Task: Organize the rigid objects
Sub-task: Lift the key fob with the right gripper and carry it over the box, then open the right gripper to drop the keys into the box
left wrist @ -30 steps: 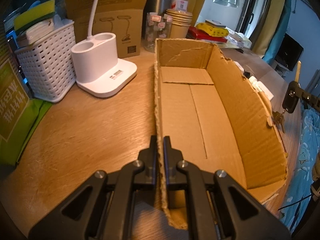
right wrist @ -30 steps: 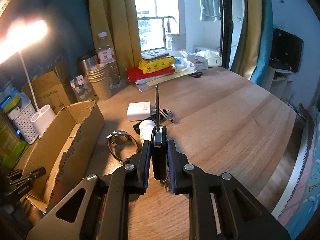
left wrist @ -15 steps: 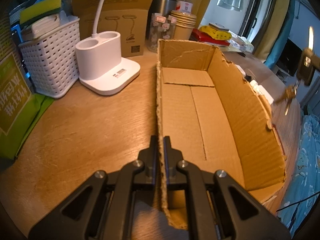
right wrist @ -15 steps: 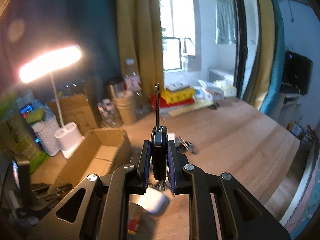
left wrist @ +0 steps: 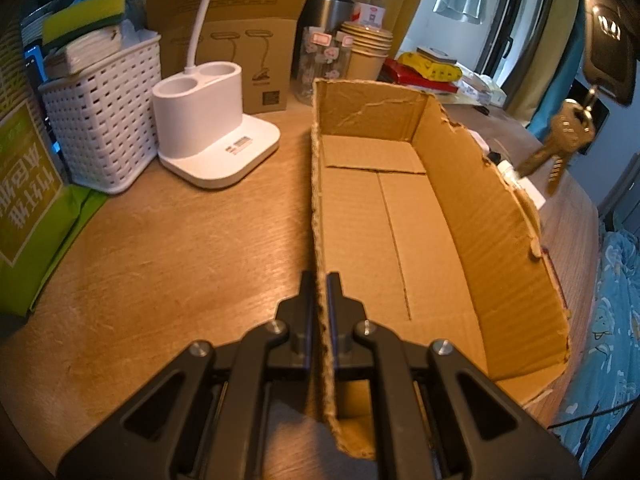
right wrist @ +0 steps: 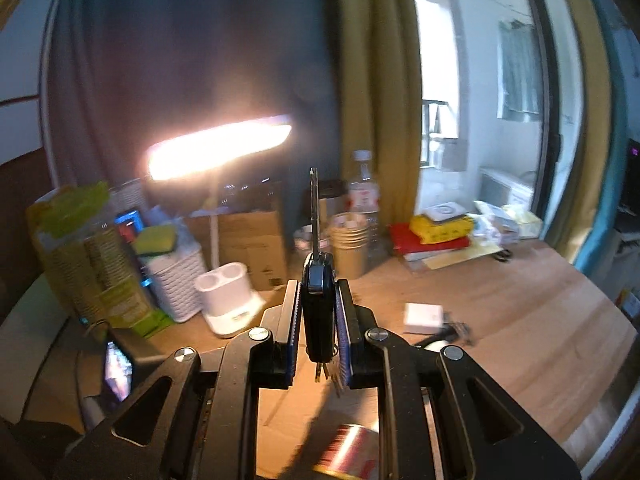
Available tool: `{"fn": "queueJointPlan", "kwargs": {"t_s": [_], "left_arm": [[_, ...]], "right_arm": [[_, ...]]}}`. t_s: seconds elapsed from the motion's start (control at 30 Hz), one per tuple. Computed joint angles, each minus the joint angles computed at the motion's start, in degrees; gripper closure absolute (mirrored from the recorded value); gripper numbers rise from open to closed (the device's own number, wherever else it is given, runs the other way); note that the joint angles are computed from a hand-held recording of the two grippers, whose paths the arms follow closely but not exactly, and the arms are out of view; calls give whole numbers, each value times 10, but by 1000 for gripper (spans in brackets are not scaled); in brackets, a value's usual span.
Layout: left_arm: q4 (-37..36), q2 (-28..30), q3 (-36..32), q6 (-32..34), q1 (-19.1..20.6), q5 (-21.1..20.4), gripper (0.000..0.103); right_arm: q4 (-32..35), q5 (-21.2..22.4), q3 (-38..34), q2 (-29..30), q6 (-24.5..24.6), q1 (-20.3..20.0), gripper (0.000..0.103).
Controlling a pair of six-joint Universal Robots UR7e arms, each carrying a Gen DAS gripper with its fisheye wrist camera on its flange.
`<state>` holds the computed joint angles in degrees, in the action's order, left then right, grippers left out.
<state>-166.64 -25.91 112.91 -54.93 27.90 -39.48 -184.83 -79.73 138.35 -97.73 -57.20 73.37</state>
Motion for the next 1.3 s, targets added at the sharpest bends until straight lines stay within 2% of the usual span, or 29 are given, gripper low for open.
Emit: {"fn": "queueJointPlan", "kwargs": {"t_s": [0.13,0.47,0.67,0.9,0.97,1.3], "left_arm": [[-5,0,1,2,0,-2,98],[-12,-2,7,4,-1,-4,98],[-15,-2,8,5,-1,-4,98],[-15,-3,9,3,-1,-4,98],[-14,-3,9,2,-2,-4,98],[-7,-2,5,3,-1,-2,98]], "right_arm": [[10,-12,7,21,-7,9,86],[14,-57,15,80,-4,-4,86],[47,-62,8,91,3,-13,86],[82,-104,-9,119,24,-18,86],[102,-115,-13,120,29,-20,86],[140,-116,5,81,6,-40,85]]}}
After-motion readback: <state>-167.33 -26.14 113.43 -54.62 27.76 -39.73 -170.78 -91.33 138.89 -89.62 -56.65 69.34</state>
